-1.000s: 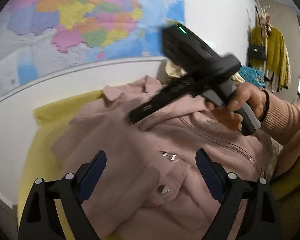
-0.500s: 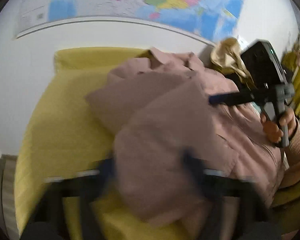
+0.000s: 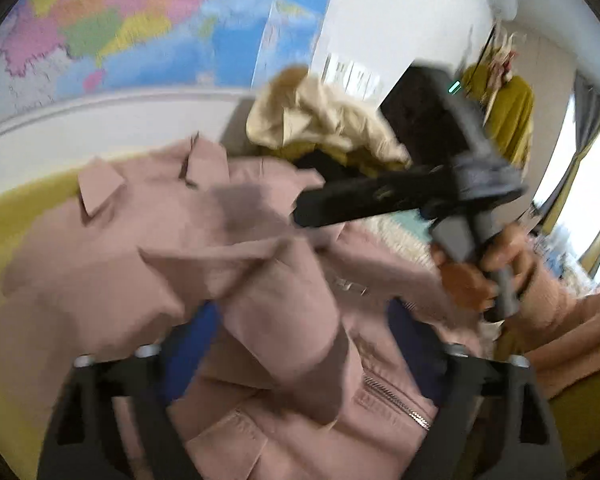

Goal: Fold large clothes

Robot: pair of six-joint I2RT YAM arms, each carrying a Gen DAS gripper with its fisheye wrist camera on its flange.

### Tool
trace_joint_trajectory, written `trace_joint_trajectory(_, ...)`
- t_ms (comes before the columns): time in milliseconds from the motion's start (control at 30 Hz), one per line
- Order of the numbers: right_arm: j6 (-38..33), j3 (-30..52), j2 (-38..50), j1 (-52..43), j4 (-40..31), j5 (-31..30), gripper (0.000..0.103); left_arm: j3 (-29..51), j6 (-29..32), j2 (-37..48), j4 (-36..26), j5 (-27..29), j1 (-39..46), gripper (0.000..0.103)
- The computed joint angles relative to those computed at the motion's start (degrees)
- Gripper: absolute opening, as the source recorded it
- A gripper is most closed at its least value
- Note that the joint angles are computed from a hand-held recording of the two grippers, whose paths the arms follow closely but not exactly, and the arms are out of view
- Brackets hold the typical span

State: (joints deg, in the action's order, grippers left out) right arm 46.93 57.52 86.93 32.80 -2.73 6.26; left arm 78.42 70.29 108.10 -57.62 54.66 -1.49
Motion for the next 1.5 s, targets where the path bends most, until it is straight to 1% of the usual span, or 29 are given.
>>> trace_joint_trajectory(67,0.7,-0.8,-0.4,1.0,-0.6,0.8,0.091,-6.0,-3.4,-3.4,8.2,-1.3,-0.1,0.087)
trace_joint_trajectory(100,0.7,-1.2,-0.5,1.4,-0.9,1.0,0.093,-7.2,-2.3,-4.2,8.7,-0.7,0.9,0.088)
trace_joint_trajectory(133,0.5,-1.3,-0.4,1.7,-1.0,1.0,0.095,-8.2,-1.1,-5.1,9.0,0.2,2.2,0.09)
trace_joint_trajectory(200,0.3,0.4,2.1,2.5,-1.5,1.5,0.097,-8.0,4.0,-5.5,5.7,3.2,5.9,0.096)
trace_joint_trajectory(233,-0.1,1.0,2.8,2.8,-1.9,1.5,0.097,-7.5,6.8,-5.3,4.2,5.1,8.8,0.096)
trace_joint_trajectory(267,-0.3,0.5,2.5,3.1,-1.9,1.3,0.097,-7.1,7.2,-5.3,4.0,6.0,10.5,0.096)
trace_joint_trajectory(300,-0.4,1.3,3.7,3.2,-2.2,1.0,0.097,-6.8,6.0,-5.2,5.2,6.6,11.9,0.096)
trace_joint_trajectory(367,-0.8,3.6,6.7,2.8,-4.6,1.2,0.097,-6.0,-0.9,-4.5,10.6,6.3,13.7,0.096)
trace_joint_trajectory(400,-0.9,4.8,8.1,2.5,-6.5,2.0,0.094,-5.0,-3.3,-3.8,11.9,5.9,14.4,0.096)
trace_joint_trajectory(433,-1.0,6.3,9.8,1.9,-8.3,2.1,0.089,-5.2,-9.5,-3.3,17.5,4.5,15.0,0.096)
trace_joint_trajectory(467,-0.9,7.5,11.3,0.9,-9.5,1.2,0.067,-5.1,-14.8,-2.5,22.2,1.9,15.1,0.096)
trace_joint_trajectory(500,-0.8,8.3,12.3,-0.4,-10.5,-0.2,0.053,-4.8,-18.1,-1.9,25.0,0.1,14.8,0.096)
trace_joint_trajectory(567,-0.7,7.1,11.5,-1.2,-9.6,-0.4,0.049,-2.5,-22.4,0.9,27.7,-2.7,15.7,0.096)
trace_joint_trajectory(600,-1.0,6.8,11.1,-1.2,-9.6,0.3,0.036,-1.8,-24.7,1.9,29.6,-4.1,15.8,0.096)
trace_joint_trajectory(633,-1.7,6.6,10.4,-1.0,-9.6,1.2,0.025,-1.2,-25.8,2.7,30.5,-4.6,16.0,0.096)
trace_joint_trajectory(667,-2.4,6.8,10.0,-0.8,-10.5,2.0,0.009,-0.3,-26.7,3.4,30.7,-5.2,16.1,0.096)
trace_joint_trajectory(733,-3.0,6.7,7.9,-0.4,-12.1,4.9,0.008,0.8,-28.1,4.6,31.3,-5.8,15.6,0.096)
trace_joint_trajectory(833,-4.5,4.2,-0.4,-0.8,-9.9,8.7,0.007,0.8,-27.1,4.8,30.8,-5.5,14.8,0.096)
trace_joint_trajectory(867,-5.9,3.3,-4.8,-0.7,-8.4,10.8,0.007,0.1,-27.4,4.4,31.8,-6.0,14.1,0.096)
trace_joint_trajectory(967,-9.6,2.2,-13.0,0.3,-6.3,15.7,0.007,-2.4,-27.6,3.1,33.8,-6.3,12.2,0.096)
trace_joint_trajectory(1000,-10.3,2.3,-15.5,0.5,-7.2,17.9,0.007,-2.9,-27.7,2.7,34.2,-6.1,11.9,0.096)
trace_joint_trajectory(1067,-10.9,3.4,-17.5,0.1,-11.6,21.1,0.007,-3.6,-28.2,2.6,35.4,-5.8,11.1,0.096)
trace_joint_trajectory(1167,-6.2,1.1,-18.9,-5.5,-16.4,18.8,0.005,-4.8,-31.2,2.5,39.1,-7.5,9.0,0.096)
trace_joint_trajectory(1233,-4.4,-2.6,-19.2,-9.7,-14.9,14.2,0.005,-5.4,-33.6,2.6,41.8,-10.1,6.9,0.095)
trace_joint_trajectory(1300,-1.7,-6.8,-18.6,-12.7,-13.4,11.8,0.005,-6.1,-35.5,2.8,44.6,-13.5,4.5,0.088)
trace_joint_trajectory(1400,1.6,-12.9,-16.9,-16.4,-8.9,7.5,0.004,-4.2,-37.1,4.9,44.9,-17.6,1.4,0.083)
trace_joint_trajectory(1433,2.6,-15.0,-16.8,-17.6,-6.9,4.6,0.005,-3.2,-37.2,5.8,44.7,-19.0,0.4,0.083)
trace_joint_trajectory(1467,4.2,-17.5,-16.5,-18.4,-3.8,1.4,0.01,-2.3,-37.2,6.5,44.2,-19.7,-0.1,0.083)
trace_joint_trajectory(1500,4.9,-18.4,-16.4,-18.1,-3.0,1.1,0.032,-1.7,-37.2,7.0,43.8,-19.6,-0.3,0.083)
